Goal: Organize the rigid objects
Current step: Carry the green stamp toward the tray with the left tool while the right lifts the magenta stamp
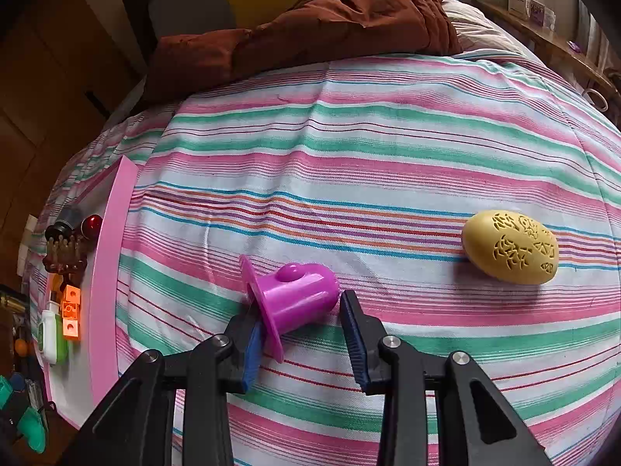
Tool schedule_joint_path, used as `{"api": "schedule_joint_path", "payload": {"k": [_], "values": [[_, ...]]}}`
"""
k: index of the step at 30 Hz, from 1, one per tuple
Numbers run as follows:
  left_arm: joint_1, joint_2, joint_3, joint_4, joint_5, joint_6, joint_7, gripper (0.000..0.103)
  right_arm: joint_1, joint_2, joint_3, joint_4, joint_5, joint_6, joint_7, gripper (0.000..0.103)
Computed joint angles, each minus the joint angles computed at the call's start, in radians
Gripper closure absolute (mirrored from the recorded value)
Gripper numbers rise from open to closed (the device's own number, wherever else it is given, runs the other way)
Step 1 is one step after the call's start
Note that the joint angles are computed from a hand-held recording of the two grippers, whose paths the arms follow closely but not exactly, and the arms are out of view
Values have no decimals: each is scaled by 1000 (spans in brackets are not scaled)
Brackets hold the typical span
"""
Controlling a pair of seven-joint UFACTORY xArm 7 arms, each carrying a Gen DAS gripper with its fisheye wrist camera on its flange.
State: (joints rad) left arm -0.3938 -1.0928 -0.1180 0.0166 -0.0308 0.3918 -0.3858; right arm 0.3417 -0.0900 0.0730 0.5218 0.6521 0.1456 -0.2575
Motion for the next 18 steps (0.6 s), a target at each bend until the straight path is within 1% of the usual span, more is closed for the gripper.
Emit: {"api": "schedule_joint_path", "payload": {"k": [2, 4, 7, 11, 14, 18], "values": [[5, -17, -6, -3, 4, 12, -4, 73, 10, 0, -7, 0, 39, 0, -39, 67], [7, -35, -12, -5, 7, 26, -10, 73, 7, 2, -1, -1, 33, -7, -33, 67], [5, -55, -8, -11, 8, 44, -12, 73, -4, 3, 15, -10, -33, -28, 20, 67], [5, -70, -8, -16, 10, 56, -14, 73, -1, 2, 16, -20, -82, -49, 50, 67], [9, -81, 4, -23, 9, 62, -8, 73, -13, 2, 27, -32, -167, -76, 107, 67], [17, -98, 20, -36, 1, 79, -1, 73, -12, 14, 25, -32, -236, -98, 158, 67]]}}
